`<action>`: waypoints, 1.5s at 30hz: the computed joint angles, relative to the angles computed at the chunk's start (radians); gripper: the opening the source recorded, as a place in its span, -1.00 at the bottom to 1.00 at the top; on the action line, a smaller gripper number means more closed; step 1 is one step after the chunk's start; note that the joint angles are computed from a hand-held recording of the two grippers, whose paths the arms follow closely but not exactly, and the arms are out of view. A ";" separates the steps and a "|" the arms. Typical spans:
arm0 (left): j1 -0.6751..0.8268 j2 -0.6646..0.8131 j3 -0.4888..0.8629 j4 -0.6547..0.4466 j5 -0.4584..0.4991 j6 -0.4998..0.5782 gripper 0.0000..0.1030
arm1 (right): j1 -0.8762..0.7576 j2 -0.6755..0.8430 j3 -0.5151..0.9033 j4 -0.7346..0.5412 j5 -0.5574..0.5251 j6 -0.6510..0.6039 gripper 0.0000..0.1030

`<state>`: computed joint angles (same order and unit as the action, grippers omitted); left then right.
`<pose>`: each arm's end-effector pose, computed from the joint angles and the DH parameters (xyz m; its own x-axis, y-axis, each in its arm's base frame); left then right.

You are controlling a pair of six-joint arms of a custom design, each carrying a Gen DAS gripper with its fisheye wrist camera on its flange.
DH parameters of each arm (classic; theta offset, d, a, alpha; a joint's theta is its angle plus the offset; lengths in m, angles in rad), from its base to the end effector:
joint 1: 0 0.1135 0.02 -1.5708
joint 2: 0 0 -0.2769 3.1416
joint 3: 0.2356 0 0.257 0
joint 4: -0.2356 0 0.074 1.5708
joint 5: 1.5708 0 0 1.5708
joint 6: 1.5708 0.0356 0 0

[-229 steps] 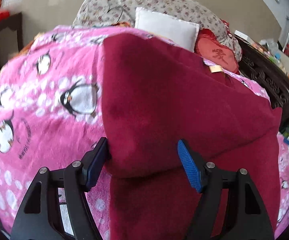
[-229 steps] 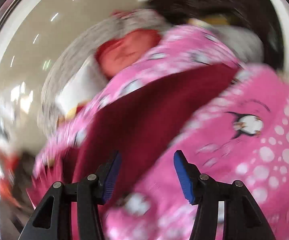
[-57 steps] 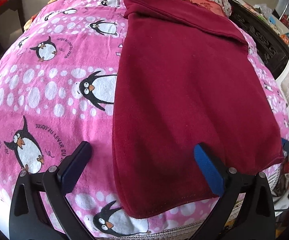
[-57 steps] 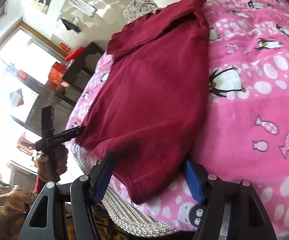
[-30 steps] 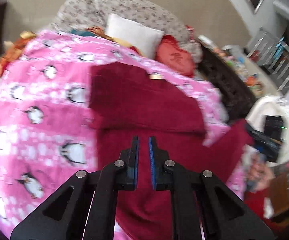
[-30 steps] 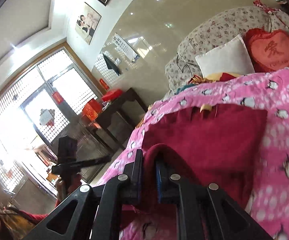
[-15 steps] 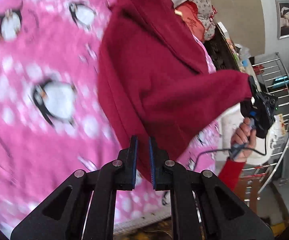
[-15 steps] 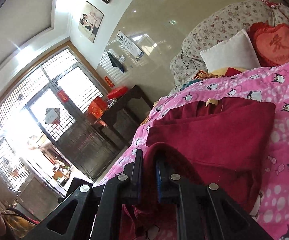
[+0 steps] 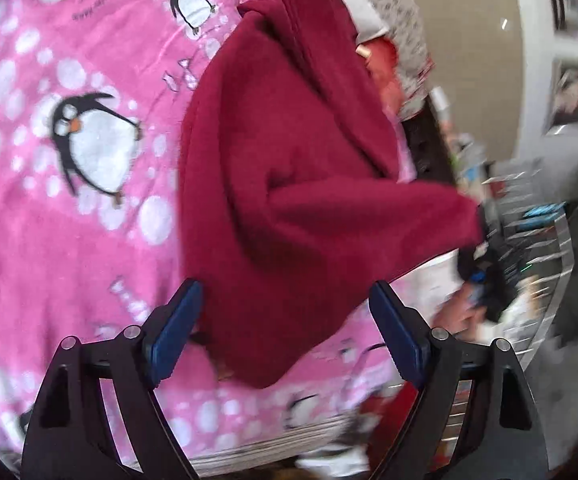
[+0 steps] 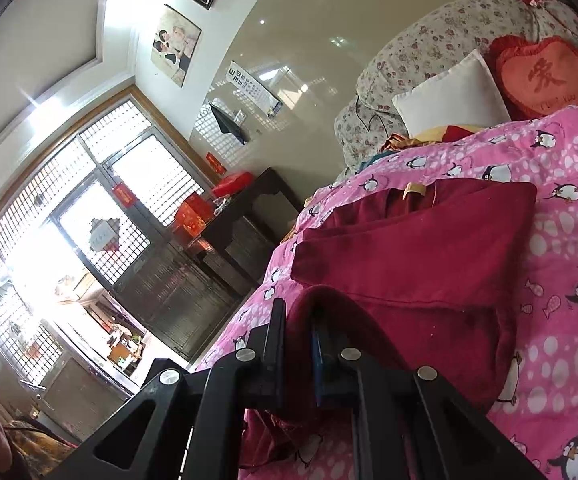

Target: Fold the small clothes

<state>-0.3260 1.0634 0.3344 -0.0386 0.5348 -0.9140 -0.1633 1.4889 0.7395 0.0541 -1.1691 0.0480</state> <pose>0.1714 -0.0771 0.1611 -0.8950 -0.4167 -0.1591 -0.1406 0.6021 -0.7860 0.2902 -0.0146 0.2068 -0.6618 0.1281 -0.7387 -0.6027 0.4951 0.6258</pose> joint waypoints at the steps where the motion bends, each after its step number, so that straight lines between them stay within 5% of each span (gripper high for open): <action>1: -0.012 -0.031 0.023 -0.071 -0.023 0.025 0.65 | 0.000 -0.002 0.001 -0.007 0.000 -0.006 -0.80; 6: 0.004 -0.069 0.058 -0.185 -0.080 0.051 0.65 | -0.003 -0.009 -0.001 -0.007 -0.008 -0.009 -0.80; 13: -0.190 0.200 0.069 0.119 -0.121 -0.080 0.56 | -0.015 -0.017 -0.012 -0.020 -0.011 -0.024 -0.80; 14: -0.194 0.216 0.085 0.129 -0.098 -0.061 0.31 | -0.019 -0.017 -0.015 -0.018 -0.012 -0.020 -0.80; 15: -0.183 0.246 0.115 0.132 -0.036 -0.024 -0.38 | -0.019 -0.015 -0.012 -0.014 -0.012 -0.014 -0.80; 16: -0.178 0.246 0.154 0.092 -0.008 0.007 -0.78 | -0.022 -0.012 -0.007 -0.014 -0.015 -0.010 -0.80; 23: 0.048 0.203 0.454 -0.065 0.104 0.214 -0.80 | -0.019 0.079 0.103 0.124 -0.015 0.143 -0.80; 28: 0.128 0.504 0.858 -0.143 0.006 0.302 -0.80 | 0.015 0.271 0.318 0.282 0.078 0.363 -0.80; 32: 0.179 0.825 1.180 -0.237 -0.062 0.309 -0.80 | 0.053 0.535 0.664 0.020 0.293 0.331 -0.71; 34: 0.222 0.941 1.300 -0.316 -0.089 0.300 -0.79 | 0.063 0.648 0.831 -0.192 0.429 0.297 -0.29; 35: 0.241 0.993 1.358 -0.344 -0.056 0.272 -0.78 | 0.052 0.670 0.841 -0.195 0.461 0.321 -0.23; 38: 0.311 1.015 1.340 -0.272 0.048 0.184 -0.37 | 0.006 0.622 0.730 -0.065 0.430 0.374 -0.18; 41: 0.313 0.955 1.299 -0.263 -0.004 0.256 0.02 | 0.004 0.540 0.640 -0.034 0.391 0.299 -0.18; 45: 0.295 0.872 1.244 -0.232 -0.071 0.289 0.32 | 0.105 0.455 0.610 -0.118 0.527 0.120 -0.17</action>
<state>-0.0314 1.9358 1.5786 -0.2703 0.4637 -0.6246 -0.0588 1.9438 1.3494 -0.0638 -0.6419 0.1679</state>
